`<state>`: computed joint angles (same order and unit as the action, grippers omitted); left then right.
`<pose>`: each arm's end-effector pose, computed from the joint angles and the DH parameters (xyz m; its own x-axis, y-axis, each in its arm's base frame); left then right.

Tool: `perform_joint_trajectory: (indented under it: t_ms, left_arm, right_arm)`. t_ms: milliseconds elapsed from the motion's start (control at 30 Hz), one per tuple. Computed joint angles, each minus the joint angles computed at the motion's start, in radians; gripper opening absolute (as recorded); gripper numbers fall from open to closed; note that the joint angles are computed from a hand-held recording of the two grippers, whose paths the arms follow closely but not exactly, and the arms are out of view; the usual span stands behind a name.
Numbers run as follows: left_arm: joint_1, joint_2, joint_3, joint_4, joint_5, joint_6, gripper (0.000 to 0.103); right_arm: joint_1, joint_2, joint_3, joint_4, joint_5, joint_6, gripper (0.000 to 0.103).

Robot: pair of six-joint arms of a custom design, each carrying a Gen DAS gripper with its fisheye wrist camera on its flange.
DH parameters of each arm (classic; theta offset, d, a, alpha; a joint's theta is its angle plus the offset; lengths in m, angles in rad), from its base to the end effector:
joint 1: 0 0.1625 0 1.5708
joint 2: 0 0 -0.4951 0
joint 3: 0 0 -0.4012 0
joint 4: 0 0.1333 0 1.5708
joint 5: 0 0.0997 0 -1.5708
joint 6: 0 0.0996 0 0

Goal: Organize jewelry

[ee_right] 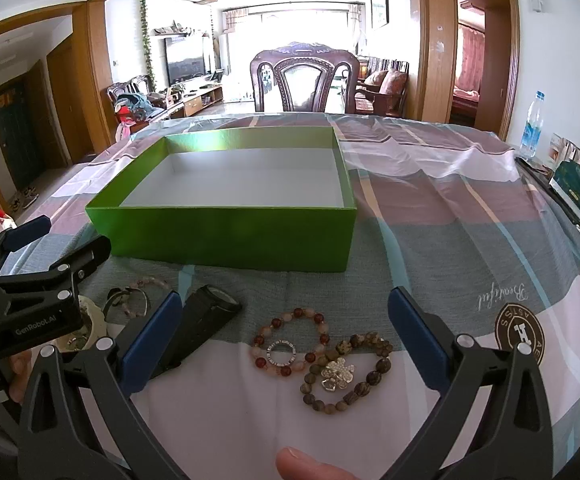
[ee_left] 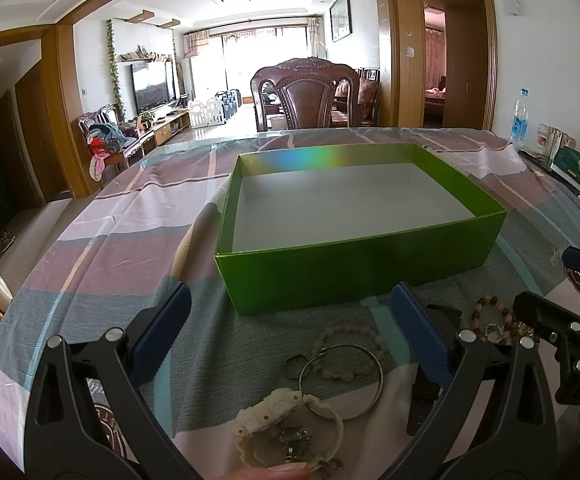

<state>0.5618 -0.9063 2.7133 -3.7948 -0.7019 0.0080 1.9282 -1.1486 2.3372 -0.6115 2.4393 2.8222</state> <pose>-0.1666 -0.3522 0.1438 -0.5995 0.3856 -0.7014 0.7786 0.4840 -0.3994 0.1768 -0.3097 0.1232 -0.7271 0.1940 0.6586 -0.4415 0.6025 -0.6649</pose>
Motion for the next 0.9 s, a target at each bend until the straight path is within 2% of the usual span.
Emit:
perform_joint_trajectory:
  t_ms: [600,900]
  left_arm:
    - [0.022,0.021,-0.007,-0.015,-0.01,0.014,0.099]
    - [0.024,0.004,-0.015,0.036,-0.008,0.002,0.099]
  right_arm:
    - [-0.006,0.008,-0.004,0.01,-0.005,0.01,0.1]
    - [-0.015,0.021,-0.023,0.065,-0.008,0.047,0.1]
